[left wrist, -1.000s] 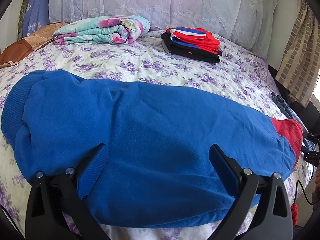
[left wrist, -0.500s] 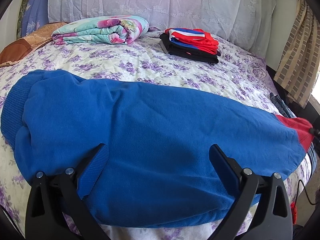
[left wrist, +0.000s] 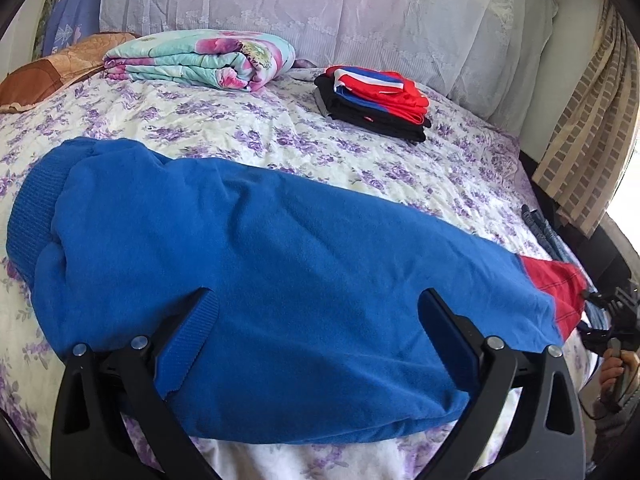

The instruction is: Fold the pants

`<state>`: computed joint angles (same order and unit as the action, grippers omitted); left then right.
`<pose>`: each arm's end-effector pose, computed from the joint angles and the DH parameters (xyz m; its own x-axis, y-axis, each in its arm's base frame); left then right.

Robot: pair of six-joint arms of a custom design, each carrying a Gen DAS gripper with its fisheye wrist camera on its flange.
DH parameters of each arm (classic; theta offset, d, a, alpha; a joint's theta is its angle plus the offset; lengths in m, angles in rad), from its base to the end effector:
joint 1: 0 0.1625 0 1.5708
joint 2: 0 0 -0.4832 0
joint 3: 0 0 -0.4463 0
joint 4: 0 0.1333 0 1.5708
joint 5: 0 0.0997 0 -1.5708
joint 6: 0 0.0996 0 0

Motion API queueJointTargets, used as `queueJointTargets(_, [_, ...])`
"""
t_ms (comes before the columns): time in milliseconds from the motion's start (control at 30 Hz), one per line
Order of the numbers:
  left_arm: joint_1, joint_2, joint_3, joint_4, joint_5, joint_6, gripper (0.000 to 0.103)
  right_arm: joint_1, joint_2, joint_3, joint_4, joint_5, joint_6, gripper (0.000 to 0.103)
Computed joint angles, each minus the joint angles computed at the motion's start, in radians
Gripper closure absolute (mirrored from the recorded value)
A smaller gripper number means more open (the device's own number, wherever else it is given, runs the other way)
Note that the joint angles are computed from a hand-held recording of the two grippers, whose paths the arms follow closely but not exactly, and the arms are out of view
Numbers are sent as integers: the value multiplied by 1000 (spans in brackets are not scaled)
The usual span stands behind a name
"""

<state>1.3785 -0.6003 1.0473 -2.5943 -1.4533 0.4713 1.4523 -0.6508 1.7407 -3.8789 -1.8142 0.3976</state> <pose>-0.0371 -0.9491 0.2140 -0.8067 0.4869 -0.3351 0.5909 0.6755 -0.4410 0.0239 -0.7239 0.1197 -0.8481 0.4456 -0.2867 0.4004 0.1848 -0.8975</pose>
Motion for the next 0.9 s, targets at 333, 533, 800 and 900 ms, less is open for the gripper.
queueJointTargets(333, [-49, -35, 65, 55, -145, 29, 5, 27, 55, -103, -8, -81, -151, 62])
queueJointTargets(533, [-100, 38, 36, 186, -21, 46, 5, 3, 46, -79, -40, -12, -139, 74])
queueJointTargets(800, [-67, -25, 134, 124, -33, 156, 5, 20, -11, -19, -81, -66, -113, 55])
queueJointTargets(900, [-43, -39, 119, 101, -88, 77, 5, 75, 4, -52, -193, -270, -225, 46])
